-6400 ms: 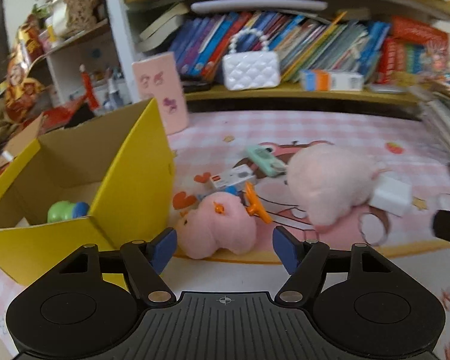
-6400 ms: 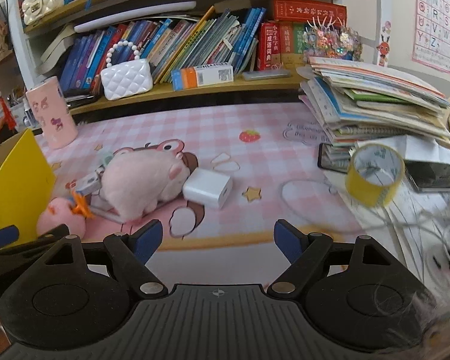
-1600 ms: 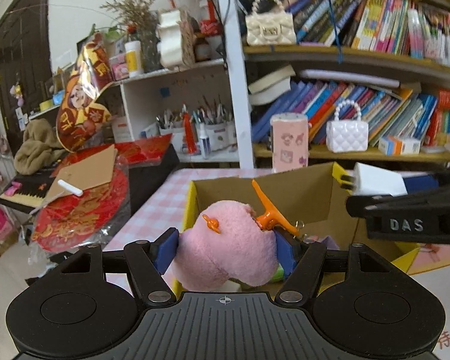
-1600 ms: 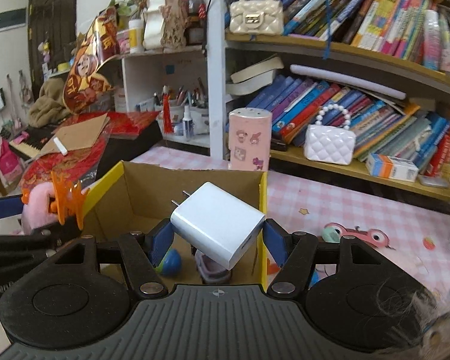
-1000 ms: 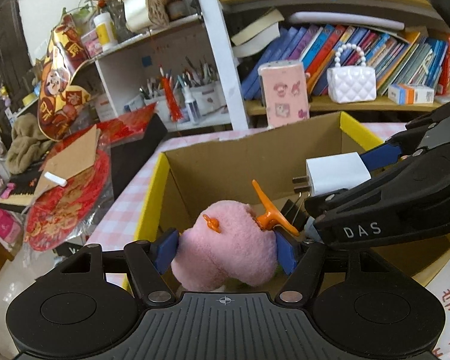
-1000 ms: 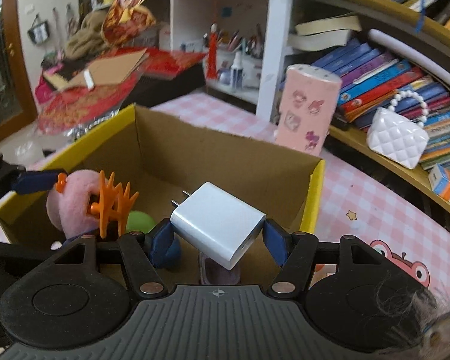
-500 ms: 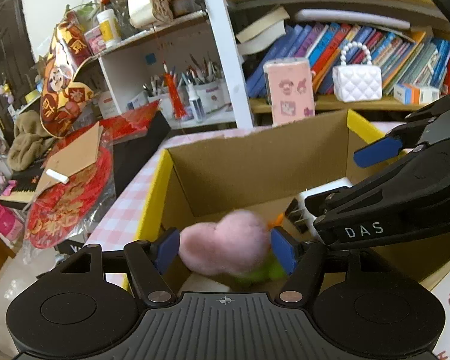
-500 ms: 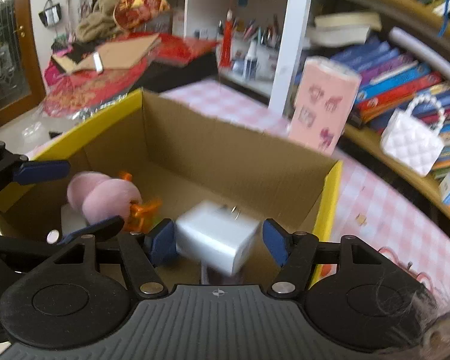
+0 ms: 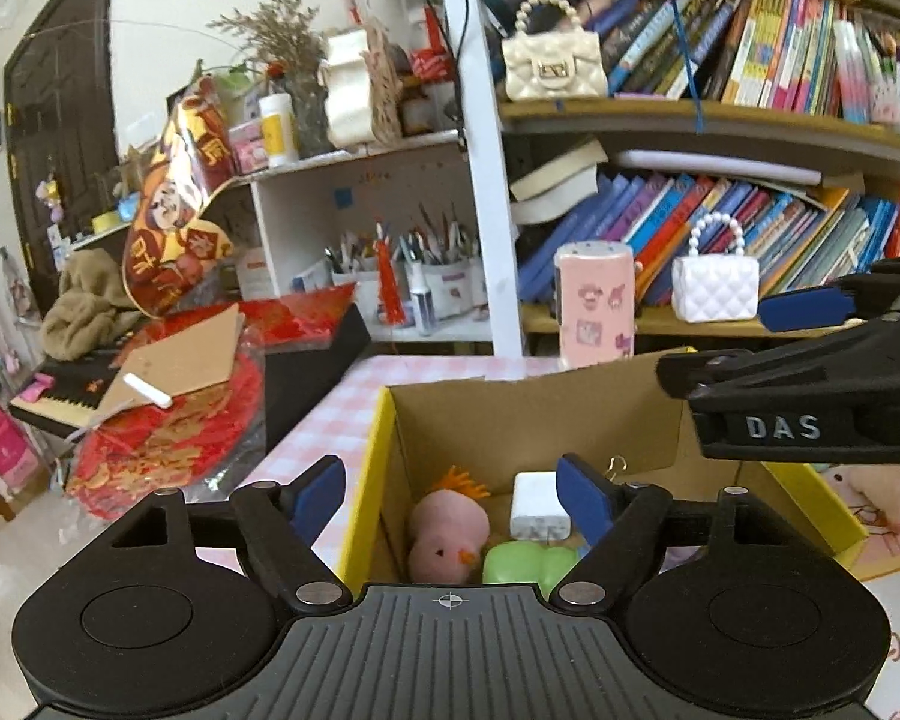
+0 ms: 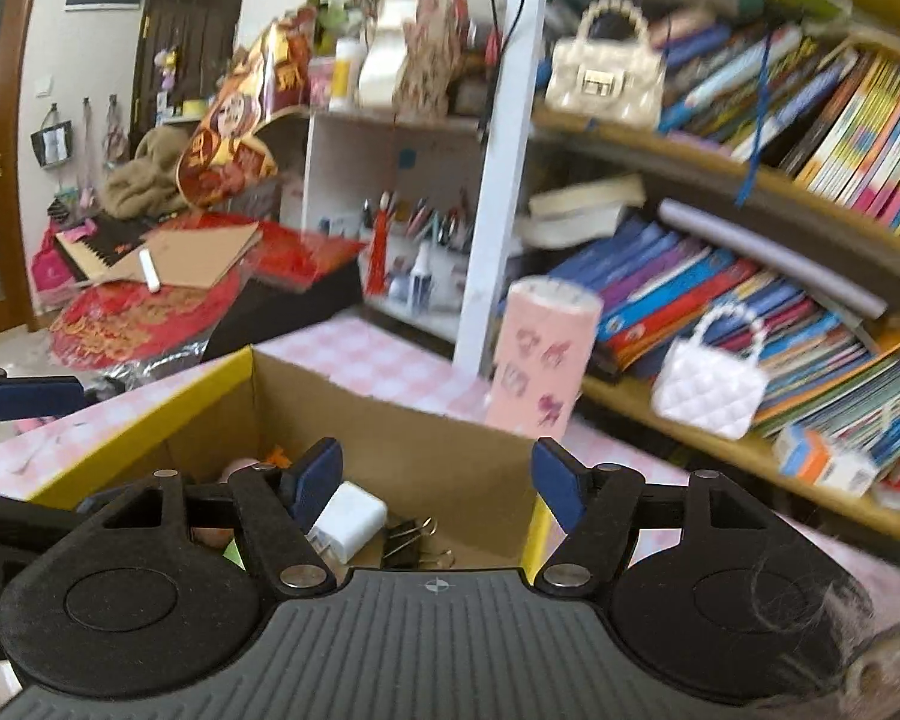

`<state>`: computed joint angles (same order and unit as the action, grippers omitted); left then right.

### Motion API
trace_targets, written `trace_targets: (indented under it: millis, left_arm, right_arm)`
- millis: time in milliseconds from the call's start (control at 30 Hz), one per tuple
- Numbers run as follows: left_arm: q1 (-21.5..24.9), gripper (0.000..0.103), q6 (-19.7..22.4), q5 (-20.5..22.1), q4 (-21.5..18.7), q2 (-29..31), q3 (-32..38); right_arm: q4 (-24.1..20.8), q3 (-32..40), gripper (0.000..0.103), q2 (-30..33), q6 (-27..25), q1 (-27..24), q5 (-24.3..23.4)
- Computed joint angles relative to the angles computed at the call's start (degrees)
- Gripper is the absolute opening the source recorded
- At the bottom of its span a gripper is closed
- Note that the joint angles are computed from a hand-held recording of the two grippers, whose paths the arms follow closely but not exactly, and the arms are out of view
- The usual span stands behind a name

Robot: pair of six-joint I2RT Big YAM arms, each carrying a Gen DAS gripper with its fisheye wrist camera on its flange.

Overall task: Organize objects
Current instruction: 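Open both grippers to drop the plush and charger into the box, then withdraw both tools from the box toward the remaining toys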

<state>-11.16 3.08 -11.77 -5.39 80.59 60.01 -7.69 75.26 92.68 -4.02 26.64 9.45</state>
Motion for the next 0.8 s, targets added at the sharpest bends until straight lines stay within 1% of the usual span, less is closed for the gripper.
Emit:
trace_targets:
  millis: [100, 300, 500, 633, 800]
  left_arm:
    - [0.2, 0.081, -0.3, 0.4, 0.4, -2.1, -2.0]
    - [0.8, 0.081, -0.7, 1.0, 0.1, -7.0, -6.8]
    - [1.7, 0.083, -0.7, 0.9, -2.1, -12.1, -11.4]
    - [2.2, 0.086, -1.2, 0.6, -4.0, -15.4, -14.3]
    - [3.1, 0.087, -2.4, 1.3, -7.5, -19.0, -17.3]
  right_arm:
    - [1.1, -2.9, 0.067, -2.5, 1.1, 1.2, 2.4]
    - [0.7, -8.1, 0.067, -6.8, 4.3, 4.2, 8.1]
    - [-1.0, -12.8, 0.068, -10.4, 5.8, 8.2, 11.3]
    - [-3.1, -15.1, 0.069, -12.1, 9.4, 10.6, 12.3]
    - [-5.0, -17.5, 0.070, -12.8, 14.0, 13.5, 15.7]
